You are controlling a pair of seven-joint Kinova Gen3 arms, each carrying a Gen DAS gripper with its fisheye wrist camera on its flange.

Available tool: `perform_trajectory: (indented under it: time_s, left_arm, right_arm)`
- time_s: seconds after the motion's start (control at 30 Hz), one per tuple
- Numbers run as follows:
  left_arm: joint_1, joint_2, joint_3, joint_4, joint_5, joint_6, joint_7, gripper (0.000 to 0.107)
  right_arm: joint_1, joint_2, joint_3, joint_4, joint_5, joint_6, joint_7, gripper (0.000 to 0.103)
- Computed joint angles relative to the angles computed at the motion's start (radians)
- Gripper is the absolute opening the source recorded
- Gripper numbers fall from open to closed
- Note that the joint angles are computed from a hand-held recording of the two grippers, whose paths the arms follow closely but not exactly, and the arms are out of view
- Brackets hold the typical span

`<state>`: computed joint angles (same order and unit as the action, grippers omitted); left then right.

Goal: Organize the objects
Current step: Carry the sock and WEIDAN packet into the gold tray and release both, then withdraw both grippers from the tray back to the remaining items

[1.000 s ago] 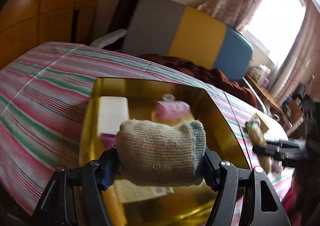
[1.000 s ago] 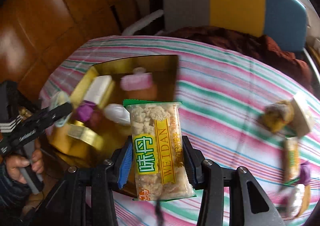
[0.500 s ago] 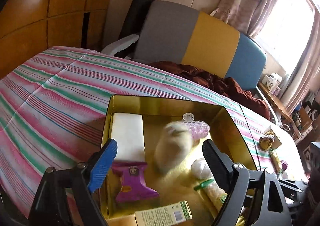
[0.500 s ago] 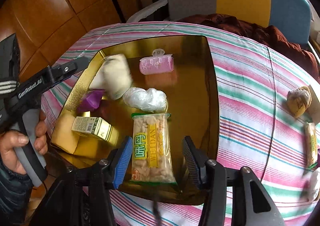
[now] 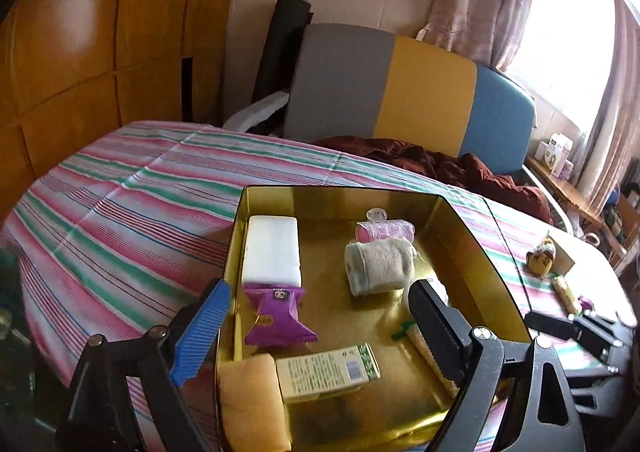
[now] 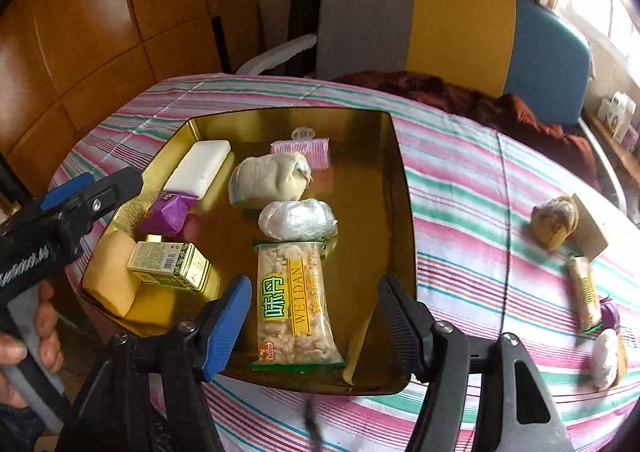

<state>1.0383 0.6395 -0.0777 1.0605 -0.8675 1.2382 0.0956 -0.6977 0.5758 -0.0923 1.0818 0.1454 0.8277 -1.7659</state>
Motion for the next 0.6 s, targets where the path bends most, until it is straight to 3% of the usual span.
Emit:
perform_trajectory:
  time_s: [0.3,0.37,0.6]
  left_arm:
    - [0.050,0.049,-0.002,-0.087,-0.004,0.095,-0.070,0.092]
    - [0.057,0.057,-0.006,-0.102,0.001,0.109,-0.079,0.093]
    - [0.075,0.078,-0.016,-0.145,0.013,0.135,-0.103,0.094]
  right_arm:
    - [-0.063,-0.076,0.070,0.130,0.126,-0.122,-0.160,0.075]
    - [-0.069,-0.086,0.075,0.148,0.153,-0.137,-0.191,0.081]
    - [-0.082,-0.101,0.080,0.184,0.222,-0.154,-0.261,0.082]
